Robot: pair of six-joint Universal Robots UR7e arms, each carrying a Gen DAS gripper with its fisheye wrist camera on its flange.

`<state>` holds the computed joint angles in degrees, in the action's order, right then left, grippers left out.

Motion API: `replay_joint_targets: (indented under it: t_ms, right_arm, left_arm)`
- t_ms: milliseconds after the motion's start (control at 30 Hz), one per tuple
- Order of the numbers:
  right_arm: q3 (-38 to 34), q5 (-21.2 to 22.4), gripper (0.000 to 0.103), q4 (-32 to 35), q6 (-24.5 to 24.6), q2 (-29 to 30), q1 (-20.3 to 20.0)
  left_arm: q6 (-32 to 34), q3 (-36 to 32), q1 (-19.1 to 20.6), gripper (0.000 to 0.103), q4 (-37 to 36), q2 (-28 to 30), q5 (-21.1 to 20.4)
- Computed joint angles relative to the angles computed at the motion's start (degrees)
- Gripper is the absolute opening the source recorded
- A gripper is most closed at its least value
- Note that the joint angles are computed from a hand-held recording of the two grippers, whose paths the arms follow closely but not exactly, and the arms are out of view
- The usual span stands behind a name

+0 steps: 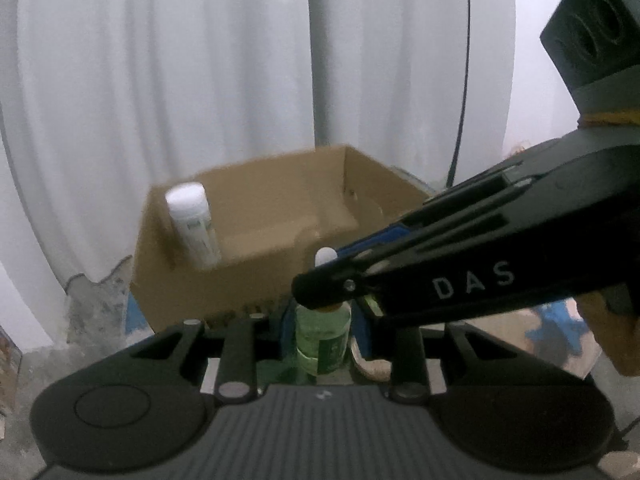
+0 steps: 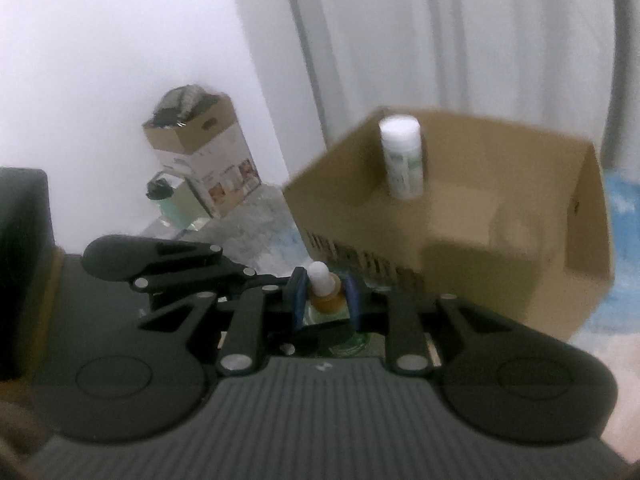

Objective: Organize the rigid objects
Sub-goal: 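Lift the dropper bottle with the right gripper over the box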

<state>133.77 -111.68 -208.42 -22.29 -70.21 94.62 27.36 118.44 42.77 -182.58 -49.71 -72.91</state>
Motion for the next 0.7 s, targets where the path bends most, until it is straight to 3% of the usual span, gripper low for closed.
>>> replay_joint_targets:
  t_ms: [267, 500, 700]
  right_arm:
    - [-6.47, 0.24, 0.019, 9.21, -5.15, -4.87, 2.01]
    - [-17.71, 1.92, 0.019, 23.53, -3.43, -5.00, -3.15]
    - [-25.03, 2.69, 0.019, 29.34, -4.56, -2.96, -7.69]
  left_arm:
    - [1.22, -9.08, -1.48, 0.032, 3.83, 2.52, 0.96]
    - [-3.09, -25.22, 0.38, 0.032, 16.71, 11.57, -0.03]
    - [-4.71, -37.48, 1.32, 0.032, 24.57, 19.69, 0.05]
